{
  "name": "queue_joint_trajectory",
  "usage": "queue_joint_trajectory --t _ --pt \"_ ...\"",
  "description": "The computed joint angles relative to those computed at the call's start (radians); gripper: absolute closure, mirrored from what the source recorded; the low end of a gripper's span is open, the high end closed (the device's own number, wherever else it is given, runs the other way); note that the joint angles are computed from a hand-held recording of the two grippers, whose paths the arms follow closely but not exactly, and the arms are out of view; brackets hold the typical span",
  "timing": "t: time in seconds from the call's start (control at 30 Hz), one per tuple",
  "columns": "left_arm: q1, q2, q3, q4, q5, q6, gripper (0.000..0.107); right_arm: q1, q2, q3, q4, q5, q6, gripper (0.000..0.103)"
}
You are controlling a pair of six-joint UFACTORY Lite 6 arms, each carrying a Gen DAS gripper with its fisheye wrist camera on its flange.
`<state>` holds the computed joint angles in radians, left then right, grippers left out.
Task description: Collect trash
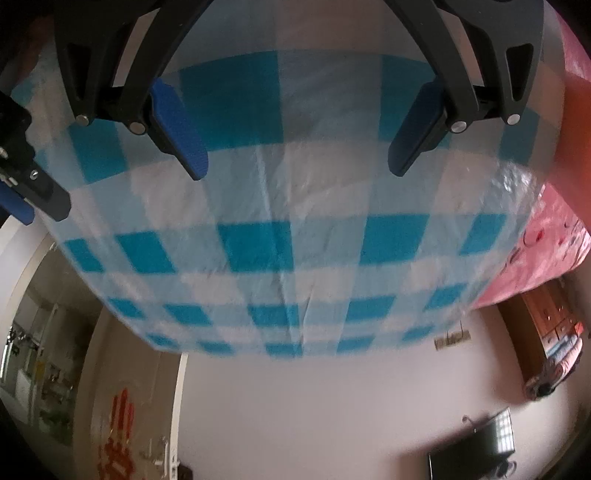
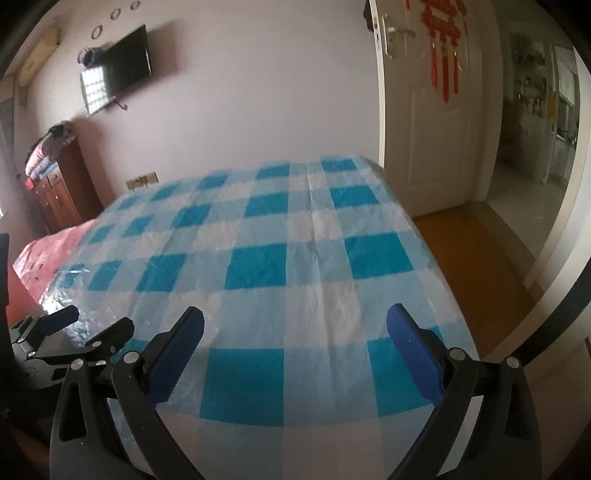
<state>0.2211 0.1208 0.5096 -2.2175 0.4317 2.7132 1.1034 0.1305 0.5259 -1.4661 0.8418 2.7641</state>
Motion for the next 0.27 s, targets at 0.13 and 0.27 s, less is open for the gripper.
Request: queue_joint_trajectory --t 0.13,0.27 --pt "-0.006 0.072 0.065 0.077 -0.049 -0.1 0.008 -0.053 0.017 0.007 -0.01 -0.066 -0.012 0.005" --pt "-0.006 0.067 0.056 0.063 -0.05 -0.082 0.008 -0.112 0.044 0.023 -0.004 -0.137 -0.039 0.005"
